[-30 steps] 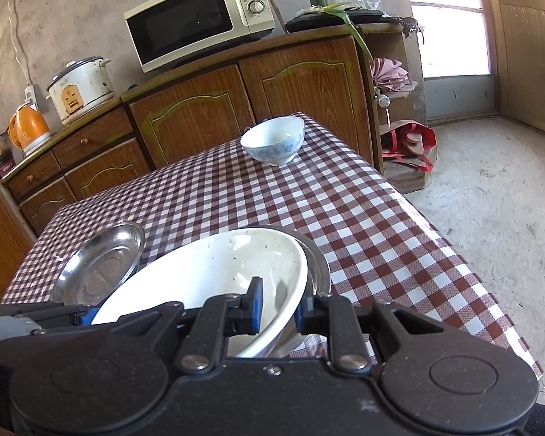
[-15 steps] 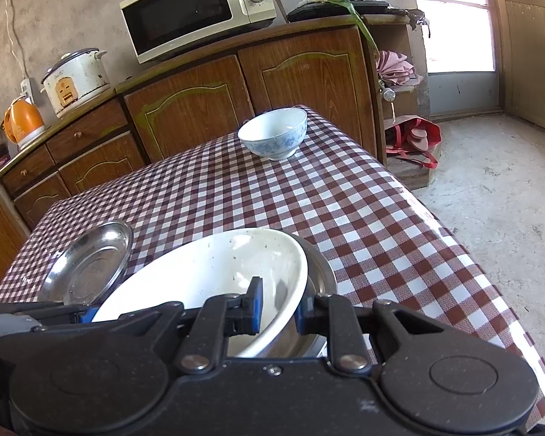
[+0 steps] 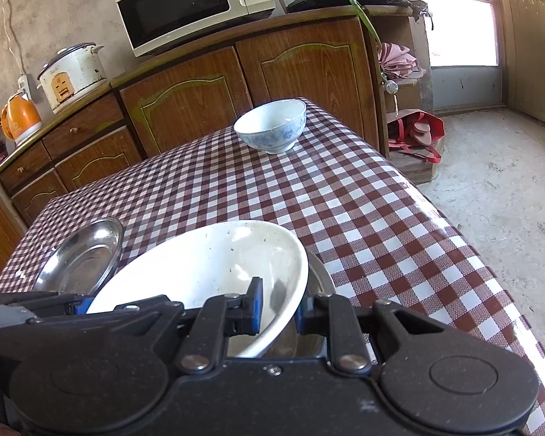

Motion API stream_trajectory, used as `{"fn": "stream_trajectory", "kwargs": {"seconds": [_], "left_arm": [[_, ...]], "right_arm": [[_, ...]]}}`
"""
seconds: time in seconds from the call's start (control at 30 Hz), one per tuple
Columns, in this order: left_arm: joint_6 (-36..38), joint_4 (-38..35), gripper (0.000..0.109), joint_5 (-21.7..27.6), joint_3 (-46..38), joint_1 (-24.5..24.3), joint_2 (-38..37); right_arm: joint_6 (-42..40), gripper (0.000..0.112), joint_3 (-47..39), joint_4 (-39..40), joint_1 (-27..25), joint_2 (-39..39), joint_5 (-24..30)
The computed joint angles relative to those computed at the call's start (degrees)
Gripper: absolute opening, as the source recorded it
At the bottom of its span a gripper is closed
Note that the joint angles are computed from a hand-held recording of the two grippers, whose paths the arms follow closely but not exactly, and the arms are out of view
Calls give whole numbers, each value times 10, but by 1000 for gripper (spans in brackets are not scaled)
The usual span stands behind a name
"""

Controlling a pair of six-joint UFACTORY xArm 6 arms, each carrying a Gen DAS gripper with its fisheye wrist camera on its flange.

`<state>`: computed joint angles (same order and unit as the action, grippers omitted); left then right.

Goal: Organize plates and bowls

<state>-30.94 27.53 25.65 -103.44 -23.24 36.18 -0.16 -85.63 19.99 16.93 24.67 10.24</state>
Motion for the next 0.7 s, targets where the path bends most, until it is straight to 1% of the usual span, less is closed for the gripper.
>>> {"fn": "stream_trajectory", "kwargs": {"seconds": [0.27,0.37,0.43,0.53,0.6,0.63,0.67,0.7], "left_arm": [[-11,39,33,-6,-7,2,10],[-22,58,33,-9,-4,1,8],[-28,68,34,-13,2,2,6],[-39,88,34,-16,6,2,4],[-39,95,34,-16,8,2,4],[-40,96,34,-17,9,3,4],[-44,99,34,-18,11,3,3],[-46,99,35,-18,12,4,2]], "right_arm": [[-36,23,-11,56,2,17,1],[-30,23,-10,48,1,18,1],[-38,24,-14,56,1,19,6],[-57,29,-11,63,2,16,5],[-75,38,-6,62,5,11,2],[-105,40,-5,88,7,8,3],[-114,40,-2,91,8,6,0],[-103,40,2,71,8,4,-4]]}}
